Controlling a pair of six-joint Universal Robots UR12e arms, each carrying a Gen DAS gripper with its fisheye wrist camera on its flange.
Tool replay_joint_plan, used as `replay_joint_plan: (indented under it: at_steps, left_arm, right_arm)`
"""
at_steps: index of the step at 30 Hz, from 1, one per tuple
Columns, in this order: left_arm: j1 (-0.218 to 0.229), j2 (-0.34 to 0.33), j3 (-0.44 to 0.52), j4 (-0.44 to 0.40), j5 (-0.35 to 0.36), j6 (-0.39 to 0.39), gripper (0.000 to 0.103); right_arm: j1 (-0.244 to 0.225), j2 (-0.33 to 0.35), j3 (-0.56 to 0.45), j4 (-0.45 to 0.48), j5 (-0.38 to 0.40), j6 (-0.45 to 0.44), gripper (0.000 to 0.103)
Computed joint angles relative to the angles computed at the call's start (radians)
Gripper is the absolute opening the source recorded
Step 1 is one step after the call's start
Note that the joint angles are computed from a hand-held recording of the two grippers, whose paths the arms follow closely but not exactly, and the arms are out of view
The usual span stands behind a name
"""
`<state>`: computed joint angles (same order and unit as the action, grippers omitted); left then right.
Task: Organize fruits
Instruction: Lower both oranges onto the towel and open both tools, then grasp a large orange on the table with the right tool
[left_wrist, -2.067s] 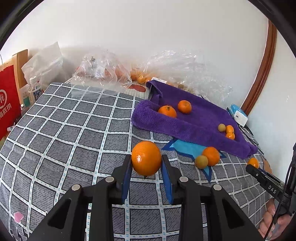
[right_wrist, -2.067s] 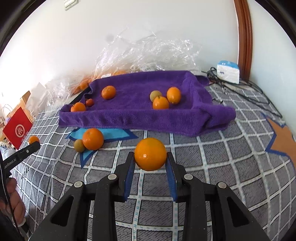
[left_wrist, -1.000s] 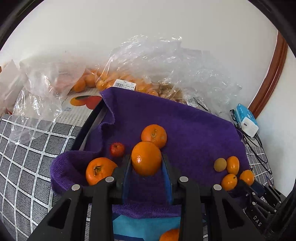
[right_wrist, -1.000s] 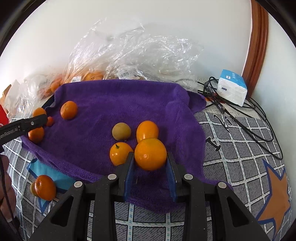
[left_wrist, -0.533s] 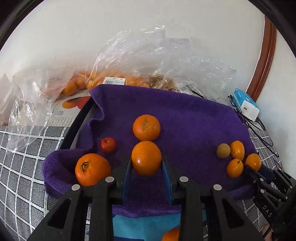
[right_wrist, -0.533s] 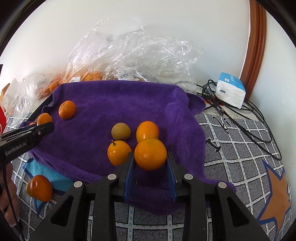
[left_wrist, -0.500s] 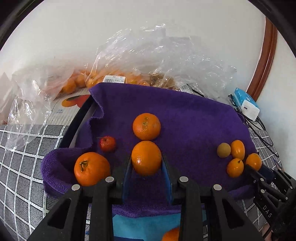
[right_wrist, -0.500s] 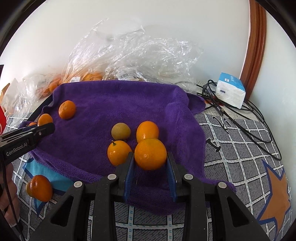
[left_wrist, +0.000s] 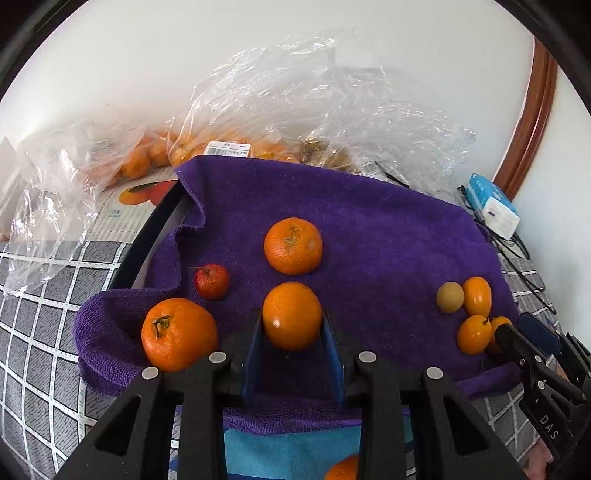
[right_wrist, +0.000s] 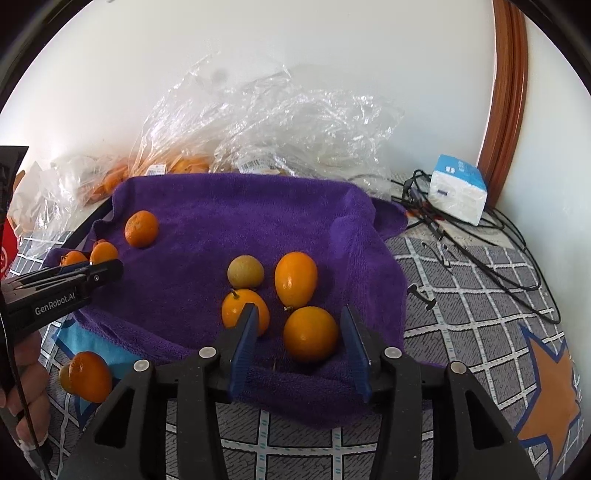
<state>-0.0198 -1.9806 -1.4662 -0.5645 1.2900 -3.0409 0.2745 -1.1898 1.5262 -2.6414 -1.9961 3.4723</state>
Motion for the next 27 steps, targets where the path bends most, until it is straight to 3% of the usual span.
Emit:
replay_joint_plan:
  at_steps: [5,10,16,21,27]
  left_arm:
    - [0.008,0.015,-0.016,0.058,-0.024,-0.015,0.04]
    - [0.025,0.039,-0.027,0.094,-0.069,-0.048,0.041]
    - [0.054,0.095,-0.083,0.125,-0.109,-0.024,0.045]
    - [0.079,0.142,-0.148,0.113,-0.063,0.047,0.045]
    - [0.123,0.179,-0.224,0.104,0.006,0.086,0.045]
  right_arm:
    - [-0.003,-0.016,0.024,-0.078,0.013,-0.018,0.05]
    - [-0.006,-0.04,0.02,-0.037,0.026,0.049,0.05]
    - [0.04,-0.067,0.022,-0.009,-0.067,0.034,0.05]
    - [0.053,-0.087,0.049,-0.012,-0.031,0.083,0.05]
    - [0.067,-0.082,0.046,0.055,0.049,0.138,0.05]
